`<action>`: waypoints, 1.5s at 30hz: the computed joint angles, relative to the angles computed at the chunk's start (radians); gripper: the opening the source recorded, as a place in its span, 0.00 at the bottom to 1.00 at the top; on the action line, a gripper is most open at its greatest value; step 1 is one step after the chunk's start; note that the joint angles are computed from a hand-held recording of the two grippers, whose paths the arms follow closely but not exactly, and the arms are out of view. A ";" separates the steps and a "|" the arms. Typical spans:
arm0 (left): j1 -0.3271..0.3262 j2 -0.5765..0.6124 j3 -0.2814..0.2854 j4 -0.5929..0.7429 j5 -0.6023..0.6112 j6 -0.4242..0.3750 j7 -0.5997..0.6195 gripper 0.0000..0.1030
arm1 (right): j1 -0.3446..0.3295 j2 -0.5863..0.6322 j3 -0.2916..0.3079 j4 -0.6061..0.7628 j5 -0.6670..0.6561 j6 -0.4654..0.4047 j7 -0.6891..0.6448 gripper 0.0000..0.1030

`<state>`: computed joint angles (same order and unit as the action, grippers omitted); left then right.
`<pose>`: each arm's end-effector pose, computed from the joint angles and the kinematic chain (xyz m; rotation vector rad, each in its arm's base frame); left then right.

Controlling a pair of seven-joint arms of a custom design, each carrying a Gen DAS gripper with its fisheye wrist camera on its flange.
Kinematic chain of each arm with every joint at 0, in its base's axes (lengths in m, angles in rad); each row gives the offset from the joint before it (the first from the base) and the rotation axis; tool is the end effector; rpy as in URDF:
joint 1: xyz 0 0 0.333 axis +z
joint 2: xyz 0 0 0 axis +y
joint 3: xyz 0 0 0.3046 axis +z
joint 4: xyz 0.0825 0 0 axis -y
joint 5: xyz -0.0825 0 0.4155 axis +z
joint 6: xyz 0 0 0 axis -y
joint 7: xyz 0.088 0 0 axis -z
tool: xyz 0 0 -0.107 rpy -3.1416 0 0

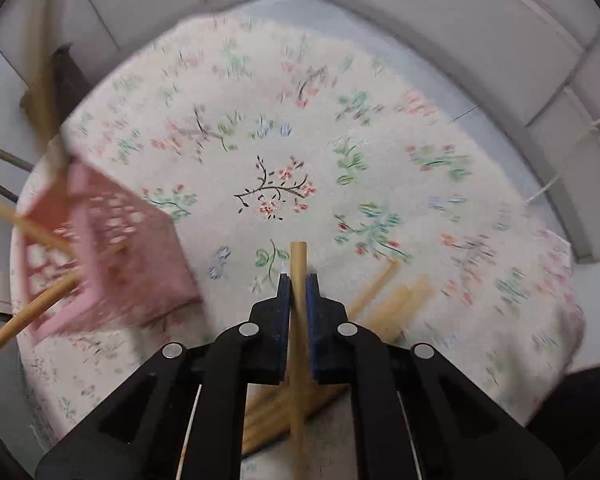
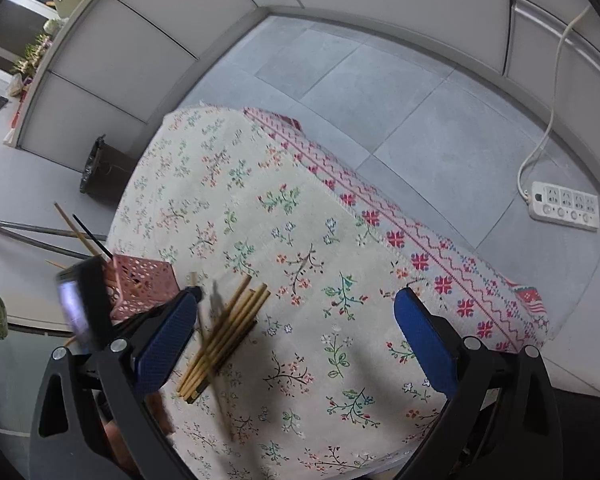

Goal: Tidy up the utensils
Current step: 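Lower the left gripper to the chopstick pile and grasp one wooden chopstick, then carry the chopstick toward the basket with the left gripper while the right gripper grasps another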

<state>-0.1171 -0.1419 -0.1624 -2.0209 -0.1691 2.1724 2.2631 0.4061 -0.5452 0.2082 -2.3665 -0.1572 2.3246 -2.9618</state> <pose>0.5502 -0.1682 0.5211 -0.9708 2.7773 -0.3975 0.3772 0.2753 0.5566 -0.6567 2.5125 -0.0587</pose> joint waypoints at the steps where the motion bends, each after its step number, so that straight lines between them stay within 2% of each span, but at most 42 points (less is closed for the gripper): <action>1: 0.003 -0.036 0.011 -0.022 -0.021 0.006 0.025 0.07 | 0.005 0.015 -0.004 0.005 0.008 0.005 -0.008 0.94; 3: 0.012 -0.117 0.045 -0.061 -0.086 -0.002 0.081 0.07 | 0.028 0.051 -0.026 0.007 0.052 0.044 -0.043 0.94; 5: 0.019 -0.182 0.055 -0.088 -0.122 0.003 0.084 0.07 | 0.046 0.084 -0.044 -0.001 0.106 0.109 -0.060 0.93; 7: 0.028 -0.256 0.095 -0.117 -0.186 -0.024 0.093 0.07 | 0.063 0.121 -0.063 -0.005 0.165 0.180 -0.081 0.81; 8: 0.034 -0.268 0.105 -0.115 -0.205 -0.029 0.097 0.07 | 0.087 0.158 -0.089 0.004 0.224 0.223 -0.126 0.70; 10: 0.045 -0.314 0.141 -0.128 -0.256 -0.048 0.120 0.07 | 0.102 0.221 -0.105 0.039 0.288 0.248 -0.181 0.58; 12: 0.049 -0.363 0.147 -0.146 -0.291 -0.062 0.116 0.07 | 0.079 0.263 -0.085 0.080 0.270 0.215 -0.173 0.44; 15: 0.040 -0.407 0.158 -0.162 -0.345 -0.063 0.138 0.07 | 0.052 0.308 -0.066 0.119 0.237 0.182 -0.145 0.31; 21: 0.028 -0.442 0.179 -0.156 -0.403 -0.093 0.181 0.07 | 0.065 0.351 -0.066 0.141 0.305 0.217 -0.184 0.28; 25: 0.031 -0.436 0.184 -0.145 -0.420 -0.102 0.186 0.07 | 0.068 0.384 -0.062 0.181 0.317 0.176 -0.197 0.27; 26: 0.033 -0.436 0.183 -0.143 -0.423 -0.102 0.187 0.07 | 0.071 0.406 -0.063 0.207 0.329 0.143 -0.213 0.27; 31: 0.042 -0.433 0.184 -0.139 -0.426 -0.103 0.190 0.07 | 0.061 0.453 -0.046 0.278 0.253 0.065 -0.180 0.26; 36: 0.049 -0.443 0.186 -0.143 -0.428 -0.101 0.187 0.07 | 0.065 0.482 -0.036 0.333 0.189 -0.015 -0.168 0.19; 40: 0.049 -0.458 0.190 -0.150 -0.431 -0.099 0.193 0.07 | 0.062 0.538 -0.040 0.404 0.156 -0.066 -0.143 0.19; 41: 0.051 -0.462 0.190 -0.153 -0.429 -0.098 0.192 0.07 | 0.064 0.545 -0.038 0.416 0.133 -0.083 -0.141 0.15; 45: 0.060 -0.470 0.198 -0.156 -0.422 -0.095 0.188 0.07 | 0.065 0.515 -0.041 0.370 0.129 -0.041 -0.167 0.07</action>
<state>-0.0569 -0.6121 0.0355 -2.1771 -0.5914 2.0773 2.4507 0.4708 -0.0304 0.1668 -1.9965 -0.0277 2.2835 -3.1289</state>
